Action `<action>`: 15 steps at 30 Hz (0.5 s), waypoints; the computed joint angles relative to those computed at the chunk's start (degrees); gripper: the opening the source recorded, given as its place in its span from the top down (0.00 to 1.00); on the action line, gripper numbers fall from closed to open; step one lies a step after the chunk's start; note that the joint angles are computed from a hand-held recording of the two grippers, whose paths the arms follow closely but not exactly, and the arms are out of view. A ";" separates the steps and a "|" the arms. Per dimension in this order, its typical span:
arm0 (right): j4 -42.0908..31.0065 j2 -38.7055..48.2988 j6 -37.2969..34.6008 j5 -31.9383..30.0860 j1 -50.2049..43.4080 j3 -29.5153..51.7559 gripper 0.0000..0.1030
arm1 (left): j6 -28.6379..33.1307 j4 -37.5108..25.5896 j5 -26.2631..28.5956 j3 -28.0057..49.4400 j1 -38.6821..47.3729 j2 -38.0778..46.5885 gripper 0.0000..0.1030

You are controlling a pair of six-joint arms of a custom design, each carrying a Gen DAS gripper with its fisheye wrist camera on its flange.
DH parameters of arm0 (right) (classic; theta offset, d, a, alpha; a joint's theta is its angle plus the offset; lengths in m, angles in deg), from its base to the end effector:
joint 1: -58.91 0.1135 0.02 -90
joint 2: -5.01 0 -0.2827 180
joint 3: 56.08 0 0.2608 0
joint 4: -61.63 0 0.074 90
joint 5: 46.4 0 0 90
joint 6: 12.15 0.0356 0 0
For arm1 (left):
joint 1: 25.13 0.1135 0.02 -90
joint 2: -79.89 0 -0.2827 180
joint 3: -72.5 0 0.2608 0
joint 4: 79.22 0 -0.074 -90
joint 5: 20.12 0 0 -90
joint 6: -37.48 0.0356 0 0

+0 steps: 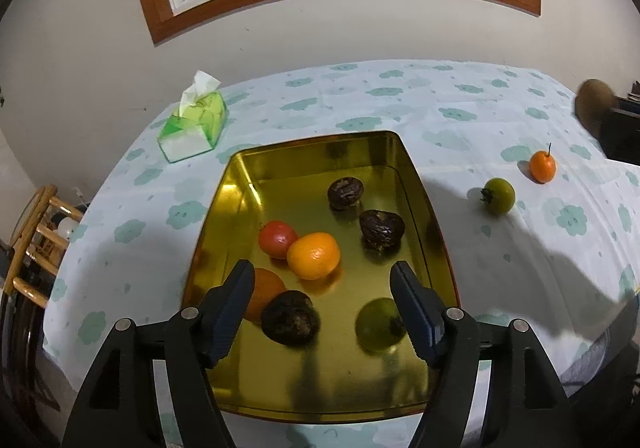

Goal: Organize fruits
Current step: 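Release the green tomato into the tin with the left gripper while the right carries the brown fruit over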

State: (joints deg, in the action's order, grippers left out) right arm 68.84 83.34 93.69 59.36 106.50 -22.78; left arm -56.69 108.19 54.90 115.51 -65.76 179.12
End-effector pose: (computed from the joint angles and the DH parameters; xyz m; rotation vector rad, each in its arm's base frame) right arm 0.1640 0.1653 0.1395 -0.4614 2.1709 0.3093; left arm 0.2198 -0.1765 0.0942 0.6335 2.2996 -0.0516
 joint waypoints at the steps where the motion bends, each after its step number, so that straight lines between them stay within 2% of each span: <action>1: 0.62 1.28 -0.43 -1.04 -0.72 0.76 0.78 | 0.08 0.21 -0.46 -0.22 0.00 -0.25 0.31; 9: 5.49 12.64 -2.28 -8.68 -6.19 7.23 0.78 | 0.63 1.14 -2.73 -1.24 0.73 -1.48 0.29; 15: 5.31 21.84 -3.93 -11.45 -7.78 14.86 0.78 | 0.84 1.77 -4.43 -1.90 1.42 -2.09 0.29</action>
